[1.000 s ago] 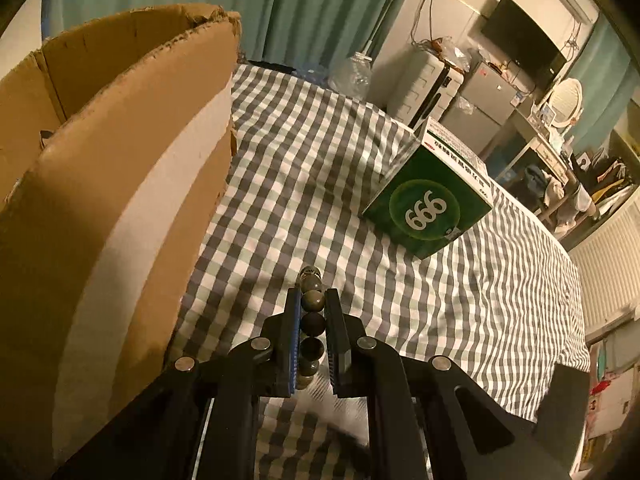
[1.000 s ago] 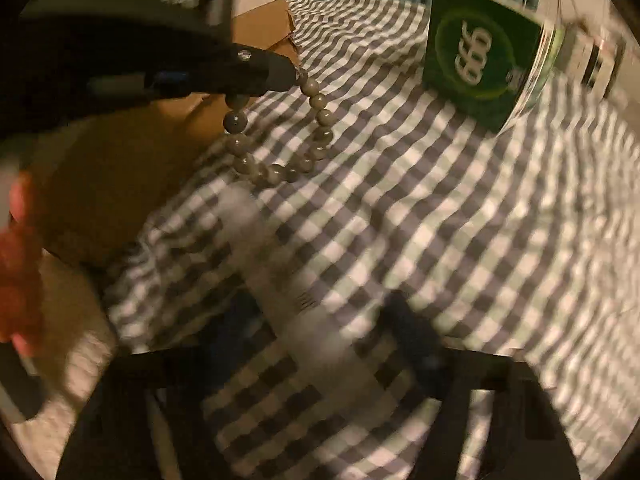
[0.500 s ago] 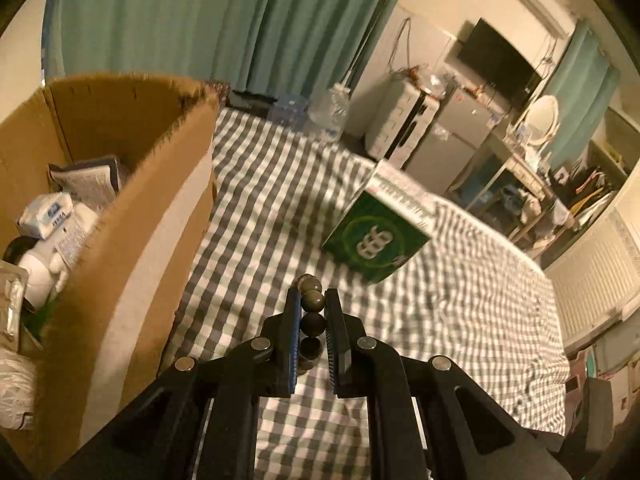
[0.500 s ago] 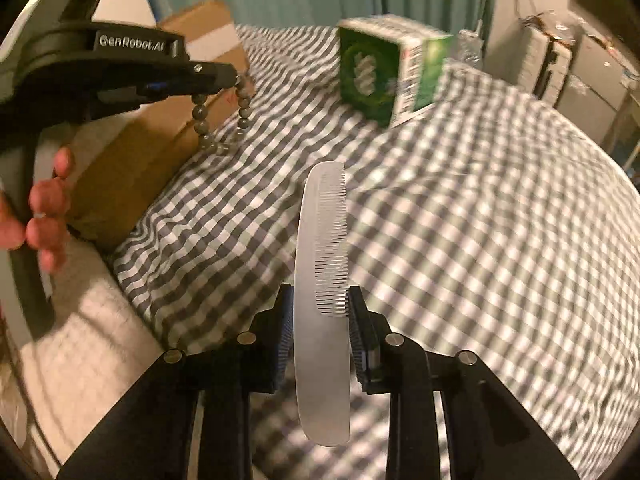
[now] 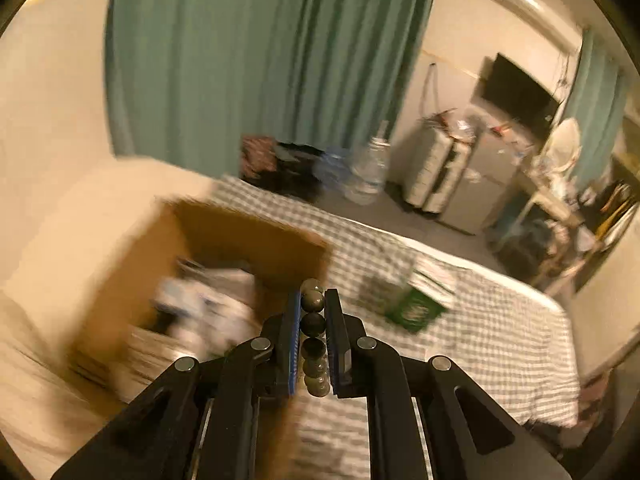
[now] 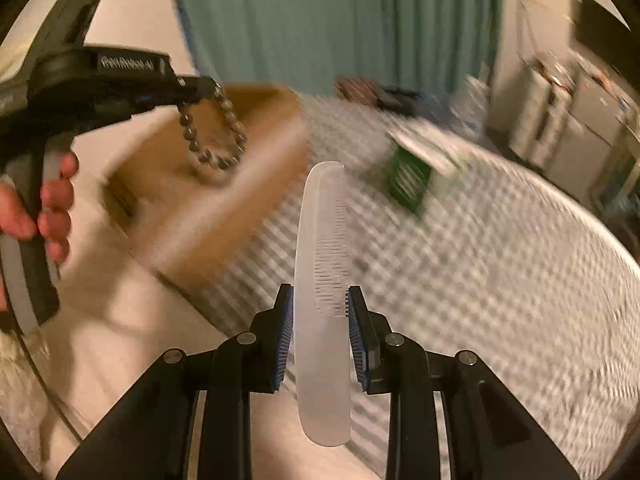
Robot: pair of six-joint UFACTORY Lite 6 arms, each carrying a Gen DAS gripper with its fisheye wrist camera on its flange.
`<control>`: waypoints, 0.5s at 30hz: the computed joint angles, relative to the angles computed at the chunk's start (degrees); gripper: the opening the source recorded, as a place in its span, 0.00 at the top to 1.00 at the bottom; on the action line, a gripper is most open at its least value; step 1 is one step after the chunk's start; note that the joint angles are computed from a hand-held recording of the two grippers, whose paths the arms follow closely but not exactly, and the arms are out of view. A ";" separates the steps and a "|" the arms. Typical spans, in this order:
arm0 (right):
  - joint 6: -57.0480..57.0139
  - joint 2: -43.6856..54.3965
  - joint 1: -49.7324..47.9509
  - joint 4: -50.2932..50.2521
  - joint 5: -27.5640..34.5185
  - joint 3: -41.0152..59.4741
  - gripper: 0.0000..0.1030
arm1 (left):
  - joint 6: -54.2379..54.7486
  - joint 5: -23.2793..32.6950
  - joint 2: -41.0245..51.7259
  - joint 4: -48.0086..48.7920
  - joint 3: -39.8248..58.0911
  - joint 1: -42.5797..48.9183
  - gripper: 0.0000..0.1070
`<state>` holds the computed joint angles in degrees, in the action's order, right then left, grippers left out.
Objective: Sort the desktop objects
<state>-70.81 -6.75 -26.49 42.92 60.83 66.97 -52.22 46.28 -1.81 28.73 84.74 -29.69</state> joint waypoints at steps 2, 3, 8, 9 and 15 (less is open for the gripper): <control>11.03 0.96 11.85 -2.20 -4.14 4.67 0.75 | 3.35 5.85 0.19 1.83 2.41 2.79 0.90; 17.03 2.60 17.85 -4.33 -6.21 7.60 0.75 | 4.59 7.56 0.36 1.95 3.09 4.00 0.90; 45.08 5.11 34.90 -20.57 -21.72 11.59 0.19 | 14.78 11.62 1.75 -5.37 4.63 11.71 0.67; 46.74 2.93 35.19 -21.80 -23.76 9.27 0.18 | 15.83 12.35 2.27 -5.25 5.23 11.84 0.30; 21.51 -10.74 11.59 -4.00 -16.20 -3.72 0.16 | -1.50 15.00 -5.16 11.52 -4.34 -0.41 0.04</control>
